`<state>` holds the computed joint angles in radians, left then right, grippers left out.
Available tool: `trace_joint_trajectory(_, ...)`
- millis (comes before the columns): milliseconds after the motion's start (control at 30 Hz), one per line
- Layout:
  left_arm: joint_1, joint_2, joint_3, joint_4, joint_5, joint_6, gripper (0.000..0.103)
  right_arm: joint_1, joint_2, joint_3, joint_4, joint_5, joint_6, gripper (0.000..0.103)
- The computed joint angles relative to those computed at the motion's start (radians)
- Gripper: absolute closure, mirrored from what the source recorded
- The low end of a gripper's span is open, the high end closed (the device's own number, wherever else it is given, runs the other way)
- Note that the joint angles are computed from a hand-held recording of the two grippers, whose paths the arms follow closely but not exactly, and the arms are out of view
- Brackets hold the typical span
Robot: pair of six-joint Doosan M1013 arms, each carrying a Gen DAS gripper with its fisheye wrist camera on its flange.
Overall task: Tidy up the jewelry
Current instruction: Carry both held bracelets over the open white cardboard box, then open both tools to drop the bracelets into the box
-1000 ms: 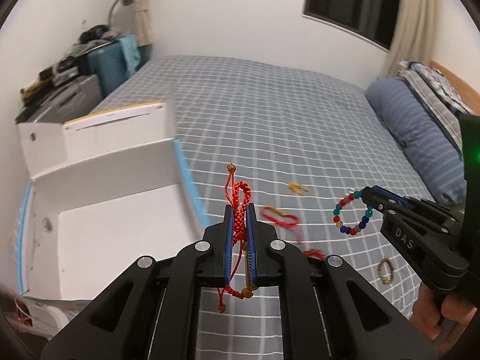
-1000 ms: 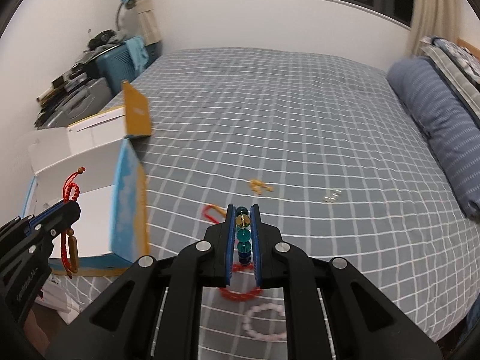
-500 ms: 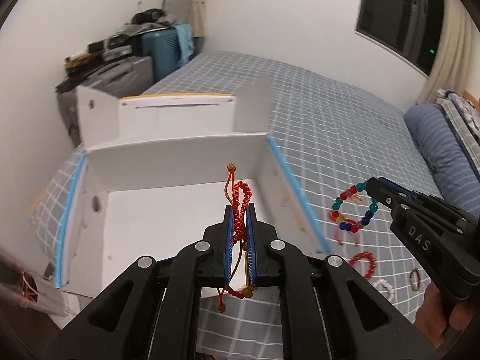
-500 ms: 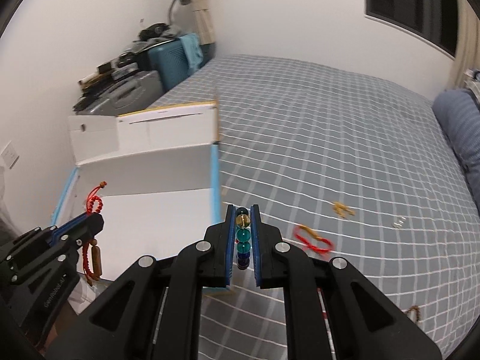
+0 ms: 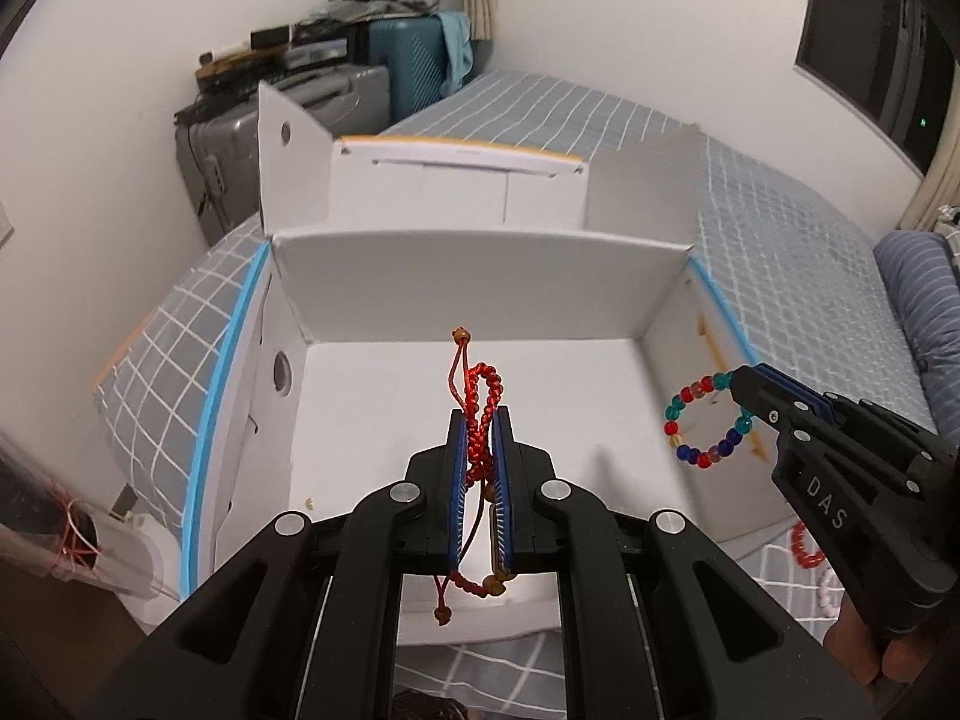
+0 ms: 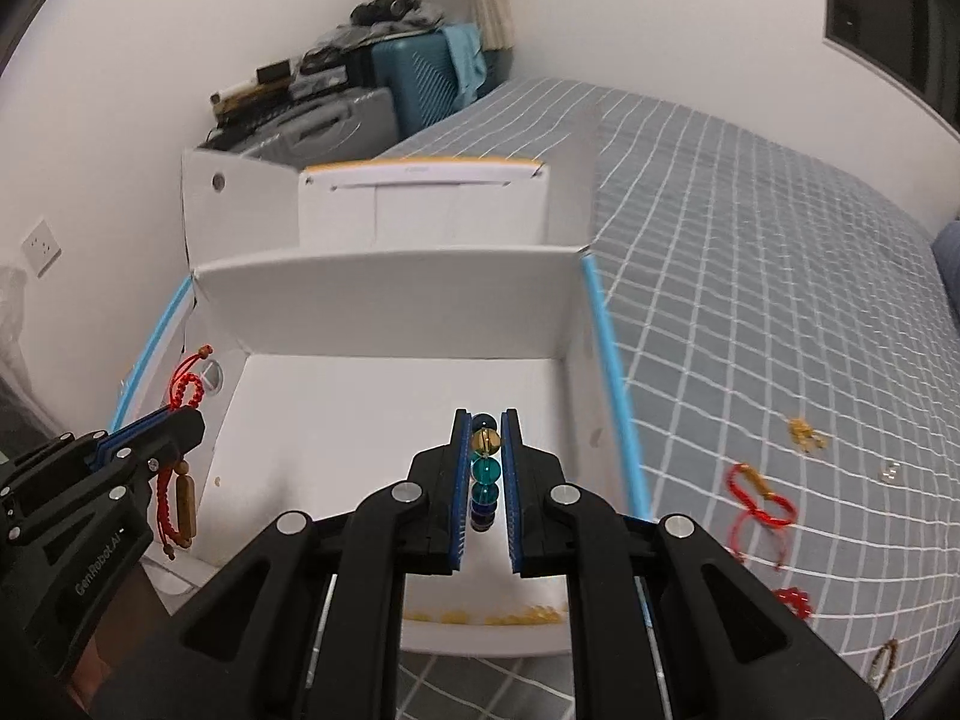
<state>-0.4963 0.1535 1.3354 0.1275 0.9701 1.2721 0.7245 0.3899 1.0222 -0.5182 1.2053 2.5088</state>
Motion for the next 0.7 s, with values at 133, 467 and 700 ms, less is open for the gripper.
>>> trace_joint_trajectory(133,0.015,0.019,-0.001,-0.005,0.02,0.004,0.095,-0.011,0.023,-0.012,0.039,0.011,-0.016,0.094)
trace_joint_trajectory(467,0.025,0.058,-0.004,0.0,0.072,0.01,0.095,-0.027,0.067,-0.037,0.097,0.063,-0.048,0.094)
trace_joint_trajectory(700,0.029,0.063,-0.006,0.003,0.083,0.015,0.095,-0.032,0.071,-0.036,0.117,0.067,-0.055,0.094)
